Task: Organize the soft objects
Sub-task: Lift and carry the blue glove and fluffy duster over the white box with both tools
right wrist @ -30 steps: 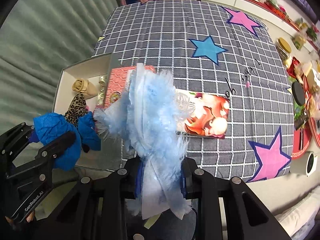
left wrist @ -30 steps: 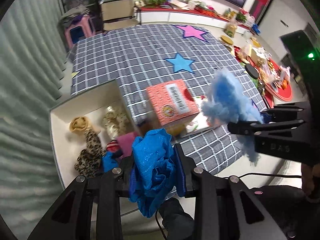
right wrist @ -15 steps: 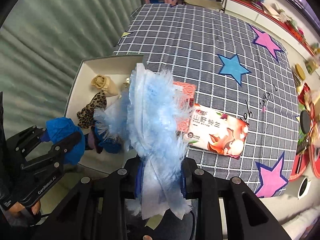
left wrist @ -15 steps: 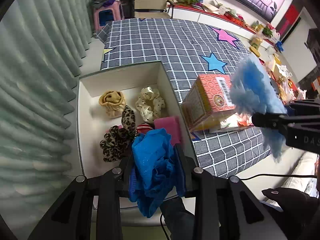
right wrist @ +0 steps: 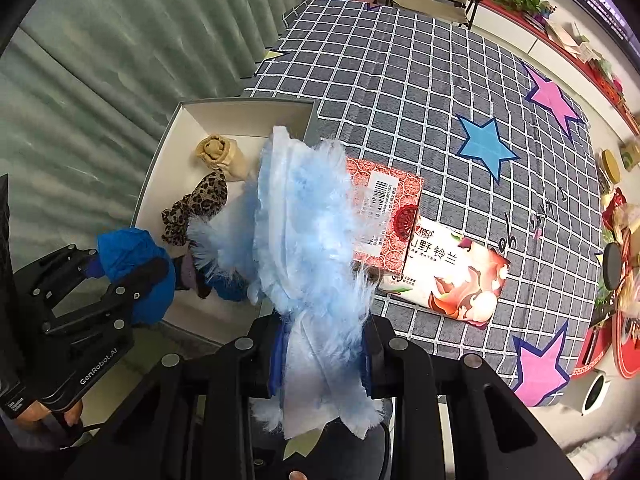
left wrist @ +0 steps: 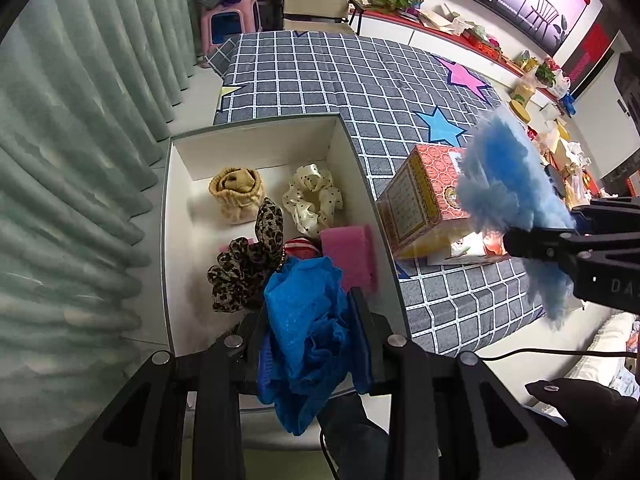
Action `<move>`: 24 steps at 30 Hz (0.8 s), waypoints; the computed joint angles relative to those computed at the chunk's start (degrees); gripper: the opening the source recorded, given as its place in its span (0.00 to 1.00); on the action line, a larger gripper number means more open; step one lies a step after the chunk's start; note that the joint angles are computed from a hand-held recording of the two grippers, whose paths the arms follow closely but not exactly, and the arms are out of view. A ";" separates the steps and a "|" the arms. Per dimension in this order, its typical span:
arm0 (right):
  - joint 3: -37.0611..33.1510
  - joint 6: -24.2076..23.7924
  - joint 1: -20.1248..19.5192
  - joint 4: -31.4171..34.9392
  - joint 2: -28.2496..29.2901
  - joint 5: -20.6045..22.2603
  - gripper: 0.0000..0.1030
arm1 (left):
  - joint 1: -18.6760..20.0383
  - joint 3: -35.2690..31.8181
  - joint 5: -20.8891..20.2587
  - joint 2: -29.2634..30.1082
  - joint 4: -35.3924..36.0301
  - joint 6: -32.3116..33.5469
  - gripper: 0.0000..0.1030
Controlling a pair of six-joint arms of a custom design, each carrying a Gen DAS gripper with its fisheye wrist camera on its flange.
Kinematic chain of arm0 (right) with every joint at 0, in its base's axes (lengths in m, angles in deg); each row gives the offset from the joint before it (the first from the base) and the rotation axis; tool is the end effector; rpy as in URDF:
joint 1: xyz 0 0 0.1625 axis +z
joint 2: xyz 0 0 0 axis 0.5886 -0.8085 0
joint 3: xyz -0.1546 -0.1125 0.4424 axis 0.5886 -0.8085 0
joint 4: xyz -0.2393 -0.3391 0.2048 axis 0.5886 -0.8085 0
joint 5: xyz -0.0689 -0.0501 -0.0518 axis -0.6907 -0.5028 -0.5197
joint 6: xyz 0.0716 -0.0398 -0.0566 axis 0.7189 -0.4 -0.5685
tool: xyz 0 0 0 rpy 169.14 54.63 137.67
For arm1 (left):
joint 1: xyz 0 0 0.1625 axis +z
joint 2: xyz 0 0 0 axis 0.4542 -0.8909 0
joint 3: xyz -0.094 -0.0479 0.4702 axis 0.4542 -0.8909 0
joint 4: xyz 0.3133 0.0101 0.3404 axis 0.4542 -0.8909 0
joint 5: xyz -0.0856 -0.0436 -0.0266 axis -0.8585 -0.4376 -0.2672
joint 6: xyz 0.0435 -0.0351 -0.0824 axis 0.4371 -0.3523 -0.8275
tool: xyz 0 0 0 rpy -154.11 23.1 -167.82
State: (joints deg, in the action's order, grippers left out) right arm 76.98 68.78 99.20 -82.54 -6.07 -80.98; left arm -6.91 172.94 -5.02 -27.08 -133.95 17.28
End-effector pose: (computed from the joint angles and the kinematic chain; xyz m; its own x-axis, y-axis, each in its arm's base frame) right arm 0.4331 -0.3174 0.2057 -0.7734 -0.1770 0.6087 -0.2523 0.9668 -0.0394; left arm -0.2708 -0.2872 0.3812 -0.7640 0.2452 -0.5968 0.3550 0.9321 -0.0714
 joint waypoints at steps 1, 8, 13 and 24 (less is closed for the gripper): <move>0.01 0.01 0.00 0.03 -0.03 0.00 0.29 | 0.06 0.04 -0.02 -0.01 -0.08 -0.04 0.34; -0.06 -0.49 0.05 0.07 0.11 0.10 0.29 | 0.18 0.40 -0.47 0.06 -0.22 -0.44 0.34; -0.24 -1.57 0.20 -0.75 0.52 0.33 0.29 | 0.15 0.39 -0.35 -0.04 0.37 -1.47 0.34; -1.86 -6.88 0.42 -3.18 4.23 3.07 0.29 | 1.35 0.79 -1.00 -1.42 3.89 -5.86 0.34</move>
State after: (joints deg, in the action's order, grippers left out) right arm 75.13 61.90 99.61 -85.72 -1.84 -77.91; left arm -5.57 173.72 -6.02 -28.50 -130.06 11.42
